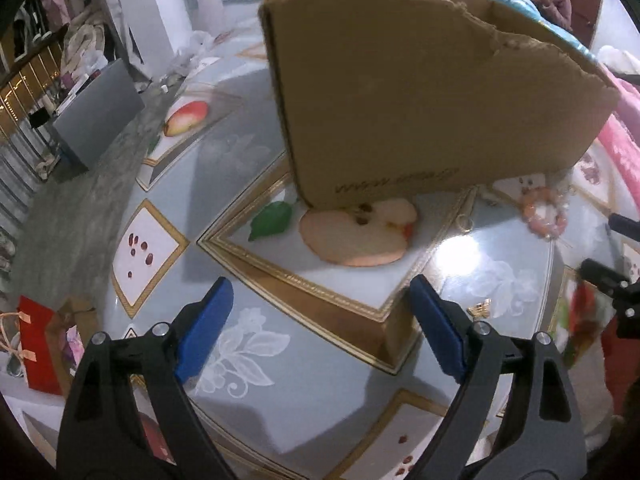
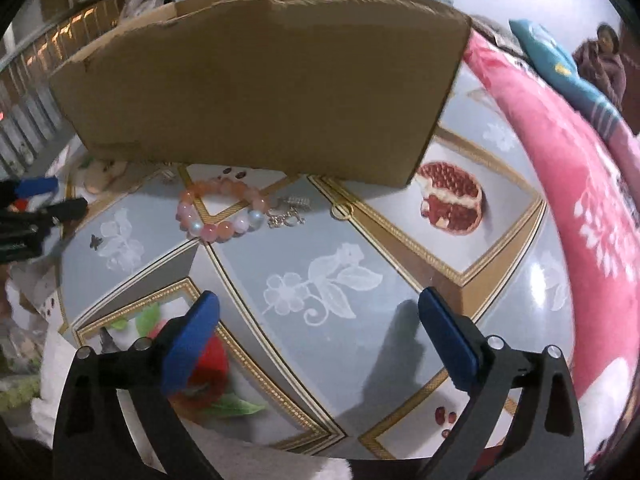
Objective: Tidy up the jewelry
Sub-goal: 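Move the left tool toward the small gold earring beside the box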
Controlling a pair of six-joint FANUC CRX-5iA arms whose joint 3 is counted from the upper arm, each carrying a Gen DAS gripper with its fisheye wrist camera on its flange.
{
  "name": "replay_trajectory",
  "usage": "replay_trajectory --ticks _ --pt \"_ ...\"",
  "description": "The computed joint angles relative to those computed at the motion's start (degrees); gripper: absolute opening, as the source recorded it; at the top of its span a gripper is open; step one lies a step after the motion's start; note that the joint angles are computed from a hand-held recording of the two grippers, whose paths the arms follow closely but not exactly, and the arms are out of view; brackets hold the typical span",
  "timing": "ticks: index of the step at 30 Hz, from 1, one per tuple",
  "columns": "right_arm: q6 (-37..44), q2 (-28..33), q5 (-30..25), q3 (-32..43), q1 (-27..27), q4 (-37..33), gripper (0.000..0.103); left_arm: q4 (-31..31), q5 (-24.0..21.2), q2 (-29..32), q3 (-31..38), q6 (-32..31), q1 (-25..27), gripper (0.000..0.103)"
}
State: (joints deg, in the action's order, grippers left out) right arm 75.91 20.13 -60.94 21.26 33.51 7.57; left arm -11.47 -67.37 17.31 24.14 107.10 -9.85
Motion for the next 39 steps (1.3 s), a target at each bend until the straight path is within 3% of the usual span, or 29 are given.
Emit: replay_trajectory --ticks 7,13,23,26,28,30,33,34,36,39 --pt "2.4 0.75 -2.29 1.72 -0.85 -1.17 0.097 1.26 1.69 -0.46 -1.71 0.87 0.85 0.095" --pt "2.05 1.72 -3.91 3.37 -0.64 -1.15 0.097 2.81 -1.11 1.25 0.73 -0.03 1.47 0.096" --pt "-1.63 0.18 -0.55 0.15 -0.1 0.45 0.097 0.21 2.47 -1.4 -2.9 2.88 0.27 0.096" --pt "-2.9 -0.27 -0.11 -0.26 0.0 0.8 0.096 -1.17 1.81 -1.53 -2.56 3.6 -0.41 0.096" --pt "-2.7 -1.68 2.4 -1.58 -0.19 -0.15 0.091 -3.9 0.54 -2.11 -2.16 3.81 -1.97 0.096" --pt "-1.28 -3.36 5.28 -2.87 -0.58 -2.77 0.089 -3.96 3.6 -4.27 -4.72 2.48 -2.6 0.096" --pt "1.46 -4.21 6.66 -2.97 -1.23 -7.19 0.082 0.95 8.21 -7.0 -8.89 -1.14 -2.4 0.094" --pt "1.88 -4.26 6.91 -3.02 -1.23 -7.94 0.081 3.28 9.71 -7.58 -10.15 -2.47 -2.45 0.093" --pt "2.84 -4.17 7.15 -2.86 -1.29 -9.68 0.076 5.93 10.4 -7.2 -10.42 -4.2 -2.82 0.074" --pt "4.52 -4.03 7.27 -2.49 -1.34 -11.38 0.071 8.33 9.15 -5.36 -9.07 -6.77 -3.33 0.053"
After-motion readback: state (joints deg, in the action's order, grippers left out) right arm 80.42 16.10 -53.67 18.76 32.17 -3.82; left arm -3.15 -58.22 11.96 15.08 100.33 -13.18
